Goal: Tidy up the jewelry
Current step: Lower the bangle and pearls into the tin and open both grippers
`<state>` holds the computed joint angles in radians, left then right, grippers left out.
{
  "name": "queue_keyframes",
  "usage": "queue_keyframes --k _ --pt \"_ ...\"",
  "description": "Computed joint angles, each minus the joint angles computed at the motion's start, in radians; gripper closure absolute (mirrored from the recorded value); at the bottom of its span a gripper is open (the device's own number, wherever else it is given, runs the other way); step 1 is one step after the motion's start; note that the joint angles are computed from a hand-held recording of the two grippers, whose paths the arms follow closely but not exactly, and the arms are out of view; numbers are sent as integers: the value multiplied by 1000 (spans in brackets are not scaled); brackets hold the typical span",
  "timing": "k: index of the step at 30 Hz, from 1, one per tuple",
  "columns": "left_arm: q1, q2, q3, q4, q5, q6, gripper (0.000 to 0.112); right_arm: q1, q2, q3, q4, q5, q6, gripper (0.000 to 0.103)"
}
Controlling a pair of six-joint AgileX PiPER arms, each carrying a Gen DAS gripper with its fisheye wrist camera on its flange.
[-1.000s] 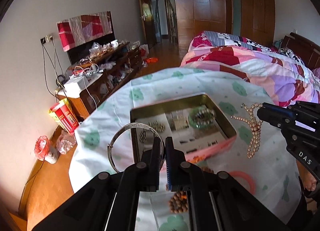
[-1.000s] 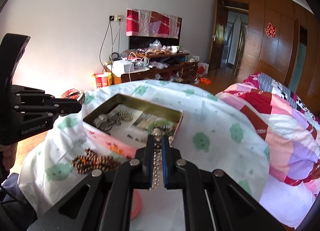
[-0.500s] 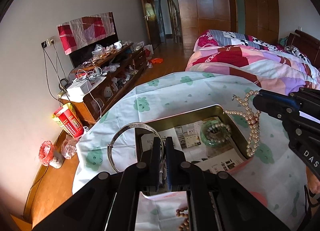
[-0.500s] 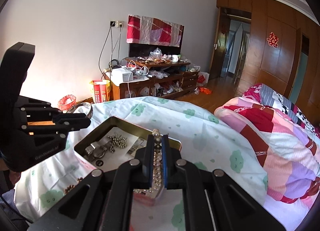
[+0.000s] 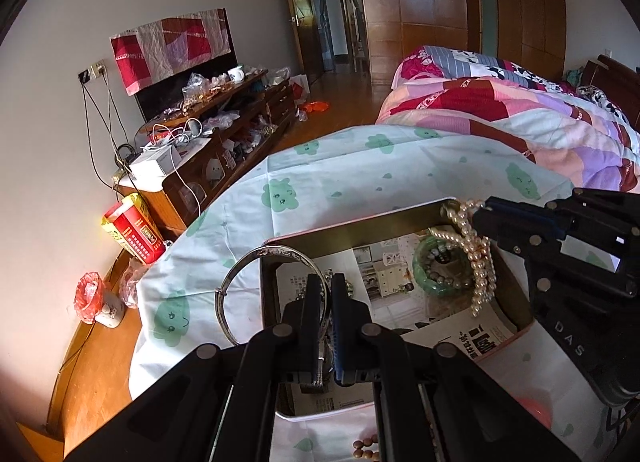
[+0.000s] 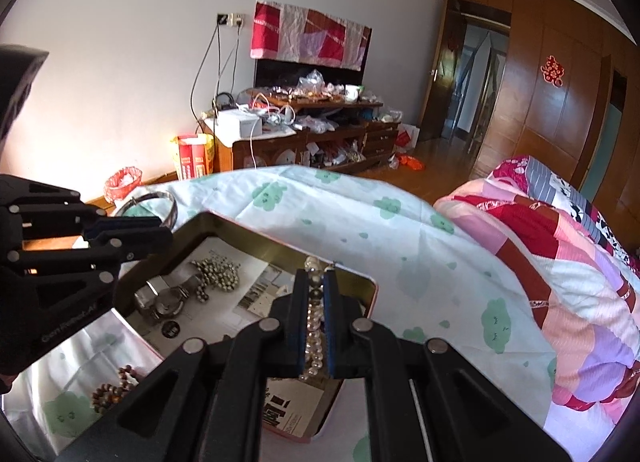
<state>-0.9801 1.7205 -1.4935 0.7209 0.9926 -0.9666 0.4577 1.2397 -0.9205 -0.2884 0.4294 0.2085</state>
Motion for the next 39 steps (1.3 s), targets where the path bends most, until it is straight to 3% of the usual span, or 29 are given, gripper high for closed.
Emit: queue_keyframes --k 20,24,26,28,29,30,32,39 --pt "38 46 2 -51 -25 39 107 -6 50 14 -41 -15 44 94" --pt "26 56 -6 -21 18 32 103 -3 55 12 -72 -5 68 94" --pt "14 61 -15 1 55 18 95 19 60 12 -162 15 149 91" --pt "8 47 3 13 53 -7 85 41 58 21 -259 30 243 61" --pt "0 38 18 27 59 -30 73 45 50 30 -279 29 266 57" --pt "-5 30 32 44 65 -51 62 54 43 38 -300 31 291 55" --pt "-17 14 60 70 75 -93 52 68 30 50 -337 44 327 55" --pt "-70 -87 188 115 109 -230 52 89 -25 75 -357 81 369 55"
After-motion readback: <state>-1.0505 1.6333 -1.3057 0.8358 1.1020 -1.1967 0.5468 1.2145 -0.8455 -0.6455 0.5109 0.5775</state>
